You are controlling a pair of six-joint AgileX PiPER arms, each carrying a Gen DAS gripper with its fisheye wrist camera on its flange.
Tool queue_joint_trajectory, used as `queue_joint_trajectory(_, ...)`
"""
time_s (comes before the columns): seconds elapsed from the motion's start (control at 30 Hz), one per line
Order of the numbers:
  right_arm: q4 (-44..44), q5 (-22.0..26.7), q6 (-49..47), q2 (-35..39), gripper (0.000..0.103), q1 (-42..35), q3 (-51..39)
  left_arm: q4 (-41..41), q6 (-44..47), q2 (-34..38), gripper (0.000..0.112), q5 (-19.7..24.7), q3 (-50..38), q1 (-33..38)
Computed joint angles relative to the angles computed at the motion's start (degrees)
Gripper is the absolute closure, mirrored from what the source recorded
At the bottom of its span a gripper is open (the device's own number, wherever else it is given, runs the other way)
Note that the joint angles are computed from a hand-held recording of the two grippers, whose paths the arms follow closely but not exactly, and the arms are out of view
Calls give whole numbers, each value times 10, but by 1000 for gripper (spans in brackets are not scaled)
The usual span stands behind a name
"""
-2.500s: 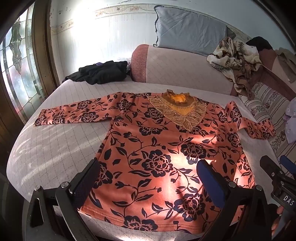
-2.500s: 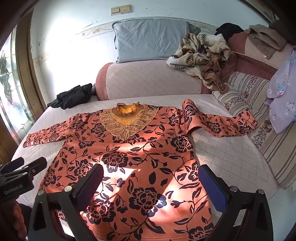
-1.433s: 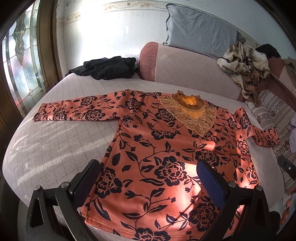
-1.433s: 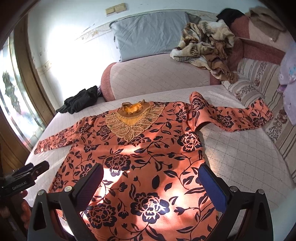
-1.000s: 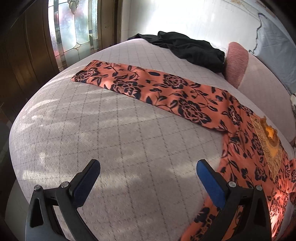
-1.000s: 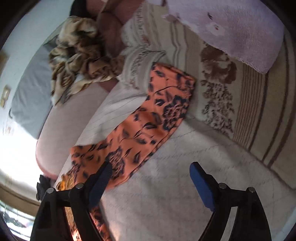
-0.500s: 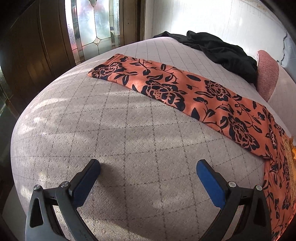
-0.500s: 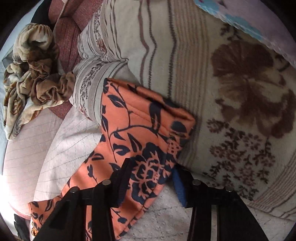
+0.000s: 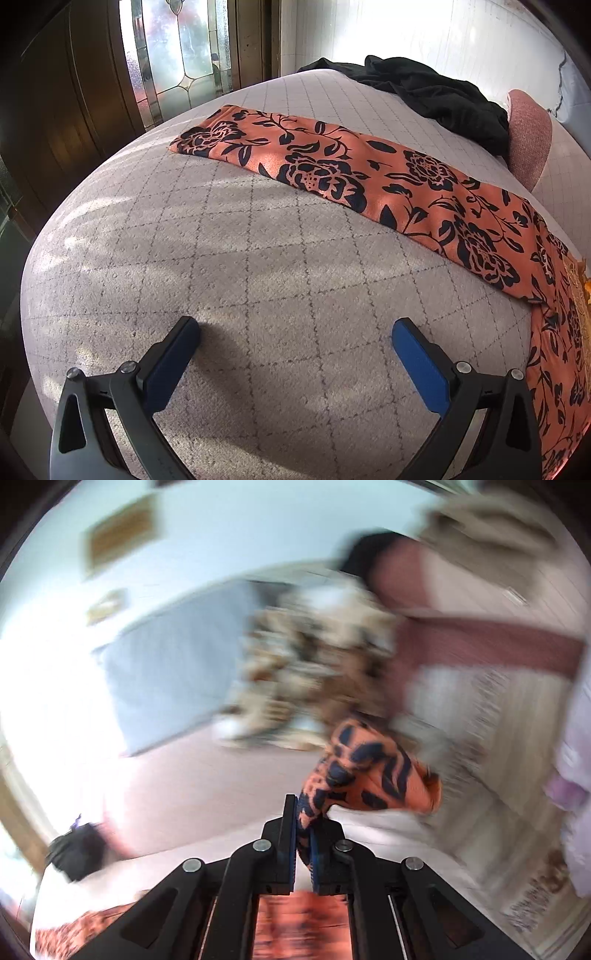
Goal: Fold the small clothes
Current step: 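Grasp the sleeve cuff with the right tool and fold it across the shirt body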
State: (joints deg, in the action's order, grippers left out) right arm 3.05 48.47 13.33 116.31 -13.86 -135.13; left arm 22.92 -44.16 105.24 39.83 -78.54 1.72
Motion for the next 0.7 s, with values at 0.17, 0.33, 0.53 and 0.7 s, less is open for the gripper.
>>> queue_joint_trajectory(0.17,37,-78,-21,-33,98,197,78,-1,7,-3,9,1,3,-2)
queue_joint_trajectory(0.33,30,-55,15,95,34,329,87,-5,13,-4,9,3,2,-1)
queue_joint_trajectory(0.53,106,-87,-18,104,10,323,217,-6,12,-3,9,8,-2,-1)
queue_joint_trajectory(0.7,118,-117,-35,29,10,269,260,-3,9,-3,9,8,-2,-2)
